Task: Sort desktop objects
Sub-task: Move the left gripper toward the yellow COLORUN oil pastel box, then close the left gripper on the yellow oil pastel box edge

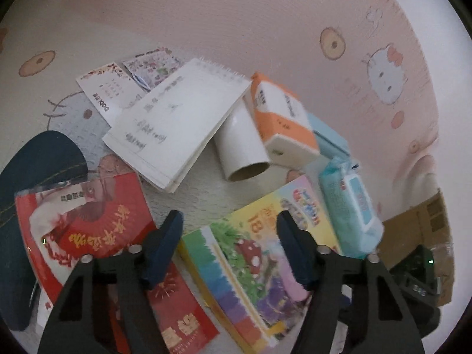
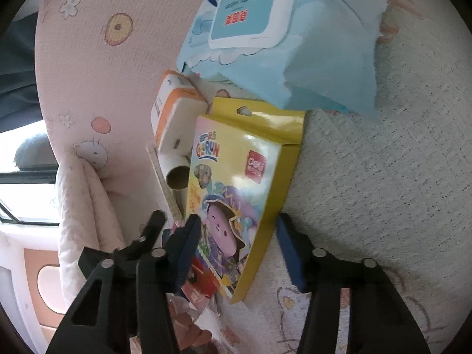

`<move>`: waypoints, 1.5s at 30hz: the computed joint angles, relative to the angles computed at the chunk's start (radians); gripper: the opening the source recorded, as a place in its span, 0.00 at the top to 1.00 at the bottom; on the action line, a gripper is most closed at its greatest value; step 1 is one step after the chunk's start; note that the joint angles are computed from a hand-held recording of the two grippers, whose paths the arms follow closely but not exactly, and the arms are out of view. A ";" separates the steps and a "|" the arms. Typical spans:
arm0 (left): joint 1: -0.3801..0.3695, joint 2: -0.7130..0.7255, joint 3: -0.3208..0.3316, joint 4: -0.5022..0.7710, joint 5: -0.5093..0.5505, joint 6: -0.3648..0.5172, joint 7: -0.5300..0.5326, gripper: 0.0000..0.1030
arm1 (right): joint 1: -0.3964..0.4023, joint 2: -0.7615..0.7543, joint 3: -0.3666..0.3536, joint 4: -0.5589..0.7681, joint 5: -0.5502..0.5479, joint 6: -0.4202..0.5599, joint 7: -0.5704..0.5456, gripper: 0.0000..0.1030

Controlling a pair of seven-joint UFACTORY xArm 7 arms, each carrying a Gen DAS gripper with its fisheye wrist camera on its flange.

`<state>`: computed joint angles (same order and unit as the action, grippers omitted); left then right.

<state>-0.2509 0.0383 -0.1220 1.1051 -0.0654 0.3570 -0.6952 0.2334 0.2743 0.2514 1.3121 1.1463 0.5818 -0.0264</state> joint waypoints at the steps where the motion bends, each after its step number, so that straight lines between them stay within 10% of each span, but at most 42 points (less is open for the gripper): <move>1: 0.000 -0.001 0.001 0.004 0.009 0.009 0.000 0.35 | 0.000 -0.001 0.000 -0.003 0.000 -0.003 0.000 0.57; 16: -0.036 -0.060 -0.030 -0.043 -0.164 0.077 0.111 0.43 | 0.026 -0.074 -0.025 -0.064 -0.157 -0.119 0.029 0.65; 23: -0.091 -0.090 -0.044 -0.065 -0.344 0.148 0.258 0.43 | 0.054 -0.077 -0.066 -0.056 -0.482 -0.108 0.197 0.65; 32: -0.108 -0.079 -0.063 -0.046 -0.137 0.145 0.037 0.43 | 0.023 -0.127 -0.051 -0.108 -0.560 -0.046 0.109 0.64; 36: -0.094 -0.076 -0.056 -0.024 -0.074 0.136 -0.061 0.31 | 0.034 -0.176 -0.050 -0.150 -0.546 -0.032 0.037 0.43; 45: -0.091 0.027 -0.049 0.105 -0.097 0.197 0.050 0.24 | 0.051 -0.232 -0.084 -0.211 -0.508 -0.019 0.030 0.42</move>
<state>-0.3424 0.0653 -0.1712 1.2104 -0.1621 0.5545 -0.6448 0.2846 0.0427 0.1669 1.1014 0.6381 0.5626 0.0032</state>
